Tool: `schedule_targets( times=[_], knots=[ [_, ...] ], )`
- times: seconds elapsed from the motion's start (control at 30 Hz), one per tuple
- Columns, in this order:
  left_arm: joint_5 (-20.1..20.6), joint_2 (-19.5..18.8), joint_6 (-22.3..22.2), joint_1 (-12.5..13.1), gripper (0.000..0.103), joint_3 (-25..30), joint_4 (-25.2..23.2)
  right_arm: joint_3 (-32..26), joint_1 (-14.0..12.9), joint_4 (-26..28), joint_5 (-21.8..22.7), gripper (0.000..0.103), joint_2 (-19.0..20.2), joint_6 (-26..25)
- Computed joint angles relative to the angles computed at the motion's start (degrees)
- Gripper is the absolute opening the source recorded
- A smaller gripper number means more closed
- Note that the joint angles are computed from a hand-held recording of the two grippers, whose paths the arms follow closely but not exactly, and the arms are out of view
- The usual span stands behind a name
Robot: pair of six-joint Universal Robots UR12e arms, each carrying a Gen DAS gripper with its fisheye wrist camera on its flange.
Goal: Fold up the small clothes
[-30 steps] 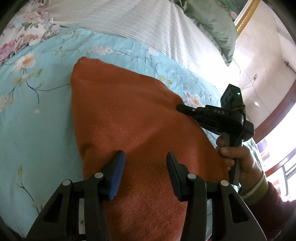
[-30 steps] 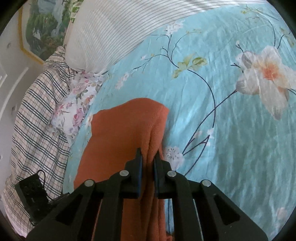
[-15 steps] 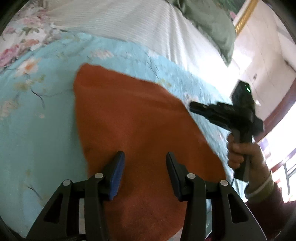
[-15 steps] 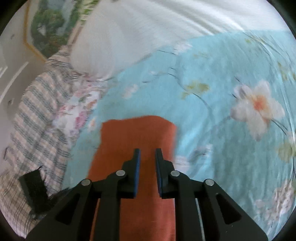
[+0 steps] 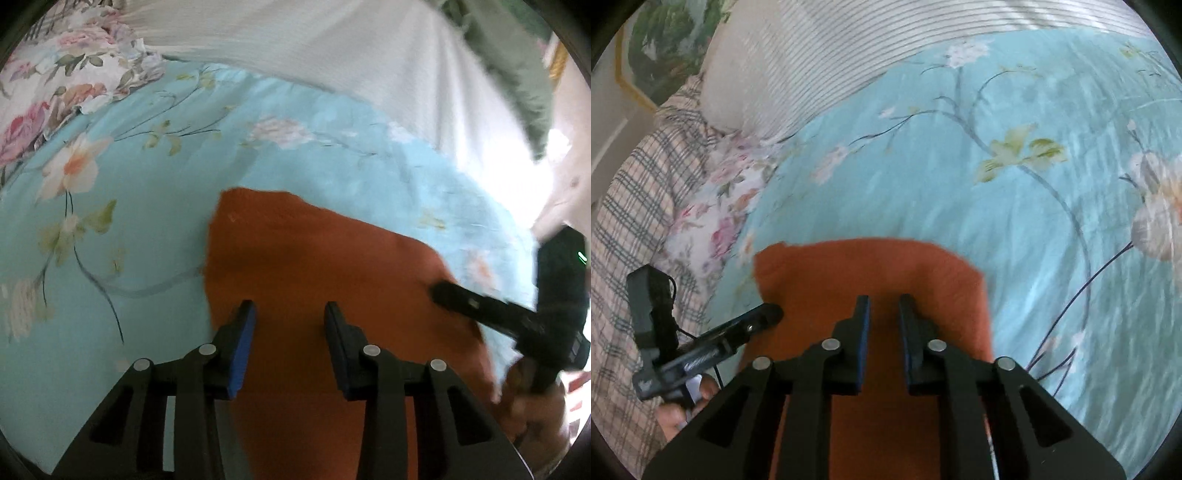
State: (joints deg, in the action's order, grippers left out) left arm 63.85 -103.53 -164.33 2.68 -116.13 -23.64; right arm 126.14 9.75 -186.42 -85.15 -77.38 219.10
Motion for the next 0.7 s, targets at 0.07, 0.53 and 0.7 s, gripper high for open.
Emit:
schedule_targets(
  times=[0.07, 0.53, 0.7],
  knots=[
    [3.98, -2.06, -1.19, -1.09, 0.037, 2.01, -0.47, 0.16, -0.16, -0.16, 0.06, 0.009, -0.15, -0.06],
    [-9.25, 8.22, 5.64, 5.2, 0.031, -7.99, -1.02, 6.35, 5.06, 0.05, -0.74, 0.015, -8.51, 0.1],
    [-15.01, 15.66, 15.95, 8.73, 0.031, -14.4, -6.92, 7.89, 8.35, 2.49, -1.67, 0.015, -9.79, 0.06]
  ],
)
